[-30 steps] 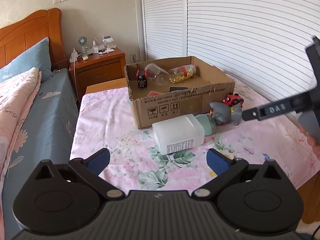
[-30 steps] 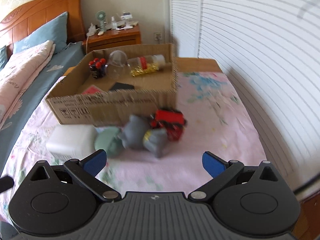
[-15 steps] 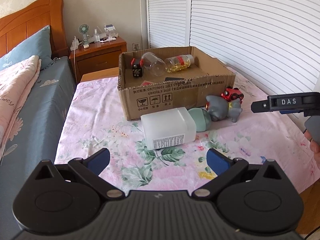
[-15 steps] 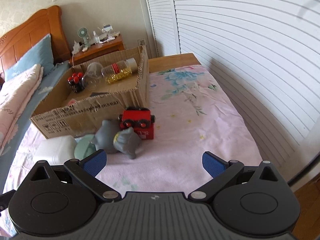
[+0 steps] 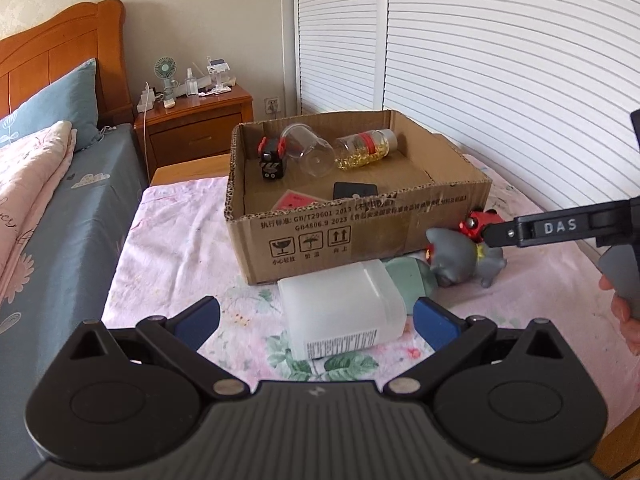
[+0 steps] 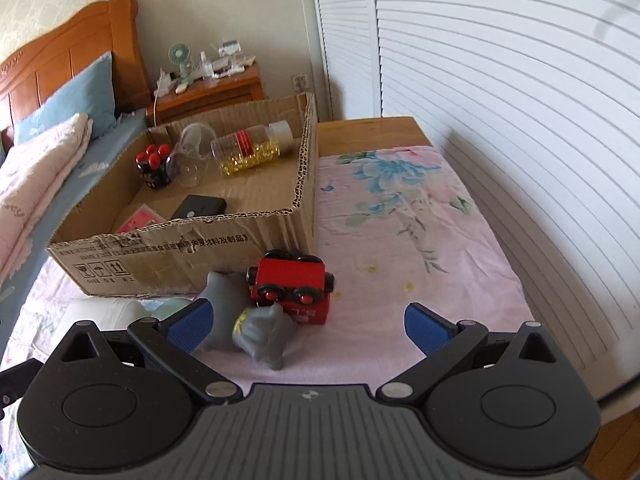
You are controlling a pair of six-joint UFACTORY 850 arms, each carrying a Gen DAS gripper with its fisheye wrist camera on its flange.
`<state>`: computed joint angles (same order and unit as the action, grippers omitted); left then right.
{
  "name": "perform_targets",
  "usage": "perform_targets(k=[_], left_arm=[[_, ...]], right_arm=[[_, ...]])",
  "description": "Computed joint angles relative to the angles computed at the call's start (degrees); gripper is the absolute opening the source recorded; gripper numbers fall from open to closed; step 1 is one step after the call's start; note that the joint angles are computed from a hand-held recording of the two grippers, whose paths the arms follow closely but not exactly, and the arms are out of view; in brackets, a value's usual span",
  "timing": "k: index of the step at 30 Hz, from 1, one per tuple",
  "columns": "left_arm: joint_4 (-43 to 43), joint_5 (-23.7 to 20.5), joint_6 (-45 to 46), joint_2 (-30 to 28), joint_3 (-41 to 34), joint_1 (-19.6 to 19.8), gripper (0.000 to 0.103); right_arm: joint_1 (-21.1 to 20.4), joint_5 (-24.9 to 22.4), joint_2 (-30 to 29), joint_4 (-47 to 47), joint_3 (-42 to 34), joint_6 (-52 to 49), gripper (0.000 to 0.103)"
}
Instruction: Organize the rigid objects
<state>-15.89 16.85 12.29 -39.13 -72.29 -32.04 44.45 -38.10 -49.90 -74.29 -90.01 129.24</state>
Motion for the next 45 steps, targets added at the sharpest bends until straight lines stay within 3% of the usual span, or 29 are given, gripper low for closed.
perform_targets(k=[12, 17, 22, 25, 34, 38, 43, 45], left_arm=[[1.6, -3.3, -1.5, -3.2, -4.1, 0.1, 0.102], [2.5, -3.8, -2.3, -3.5, -4.5, 0.2, 0.102], [4.5, -4.5, -3.7, -4.0, -5.0, 0.1, 0.102], [6.4, -4.7, -5.4, -4.1, -5.0, 0.0, 0.102], [7.5, -4.2, -4.4, -4.8, -5.5, -0.4, 0.102], [9.0, -4.4, -5.0, -6.0, -6.6, -0.3, 0.102], [8.5, -6.4, -6.4, -8.2, -9.3, 0.1, 0.102], [4.6, -6.9, -2.9, -9.0, -10.2, 0.0, 0.102]], right_arm=[[-3.1, 1.7, -3.4, 4.6, -5.1, -7.0, 0.103], [-2.6, 2.9, -0.6, 1.3, 0.6, -1.1, 0.103], [-1.6, 3.3, 3.6, -6.6, 8.4, 12.1, 0.103], [-1.4, 3.0, 4.8, -6.8, 10.9, 13.5, 0.103], [-0.3, 1.7, 4.5, -0.6, 12.4, 6.5, 0.103], [1.2, -0.7, 2.9, 3.2, 10.3, -3.3, 0.103], [2.7, -2.5, 2.5, -1.7, 11.1, 0.6, 0.103], [2.8, -2.8, 2.5, -2.5, 11.3, 1.3, 0.103]])
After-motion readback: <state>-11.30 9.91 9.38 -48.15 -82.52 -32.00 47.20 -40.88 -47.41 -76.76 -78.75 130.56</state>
